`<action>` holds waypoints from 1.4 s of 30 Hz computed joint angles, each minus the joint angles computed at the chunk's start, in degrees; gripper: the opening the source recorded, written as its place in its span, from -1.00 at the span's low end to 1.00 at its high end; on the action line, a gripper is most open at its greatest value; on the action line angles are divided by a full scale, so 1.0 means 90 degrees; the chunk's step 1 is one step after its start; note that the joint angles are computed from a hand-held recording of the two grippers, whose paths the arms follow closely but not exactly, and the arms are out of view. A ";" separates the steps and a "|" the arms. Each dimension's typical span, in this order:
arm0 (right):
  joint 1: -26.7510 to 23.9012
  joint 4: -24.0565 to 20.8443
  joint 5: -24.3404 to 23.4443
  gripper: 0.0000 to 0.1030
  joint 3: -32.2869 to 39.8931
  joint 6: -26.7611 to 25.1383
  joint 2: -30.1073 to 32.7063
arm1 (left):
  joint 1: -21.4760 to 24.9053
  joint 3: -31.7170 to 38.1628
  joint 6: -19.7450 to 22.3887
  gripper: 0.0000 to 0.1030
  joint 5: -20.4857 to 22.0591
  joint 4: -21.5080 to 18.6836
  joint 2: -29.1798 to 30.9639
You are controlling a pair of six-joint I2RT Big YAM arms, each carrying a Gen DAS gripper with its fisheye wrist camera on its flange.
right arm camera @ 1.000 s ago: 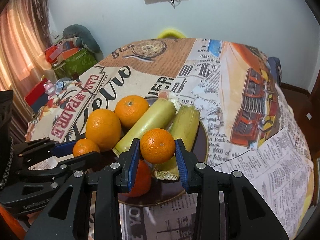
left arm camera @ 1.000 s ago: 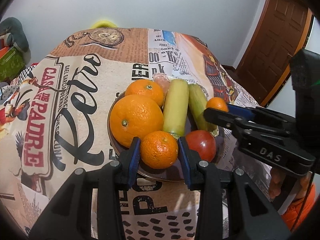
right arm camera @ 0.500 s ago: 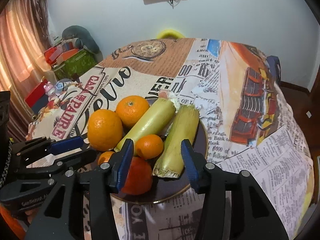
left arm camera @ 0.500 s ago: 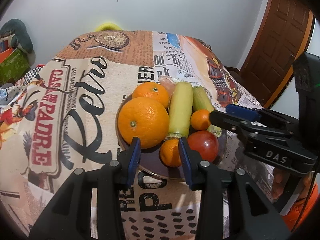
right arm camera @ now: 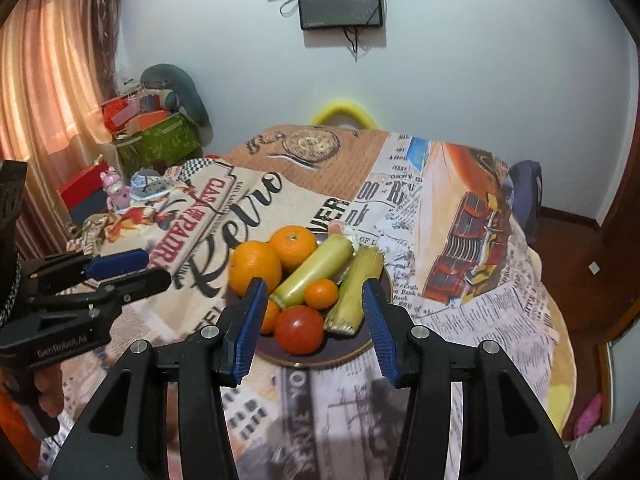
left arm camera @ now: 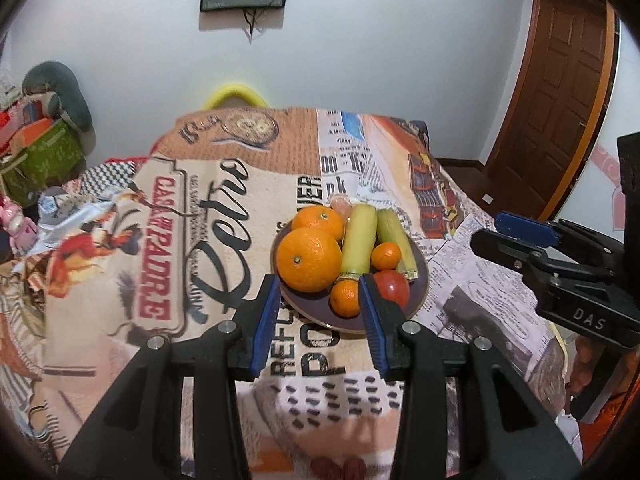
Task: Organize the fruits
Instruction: 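Move the right tool to the two small red fruits and close on them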
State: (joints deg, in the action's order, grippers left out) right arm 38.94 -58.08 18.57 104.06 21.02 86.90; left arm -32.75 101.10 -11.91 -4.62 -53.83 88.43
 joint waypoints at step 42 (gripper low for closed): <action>0.1227 -0.0969 -0.1109 -0.13 -0.0197 0.0466 0.0697 | 0.0246 -0.2617 -0.0371 0.14 0.0198 -0.0390 -0.1796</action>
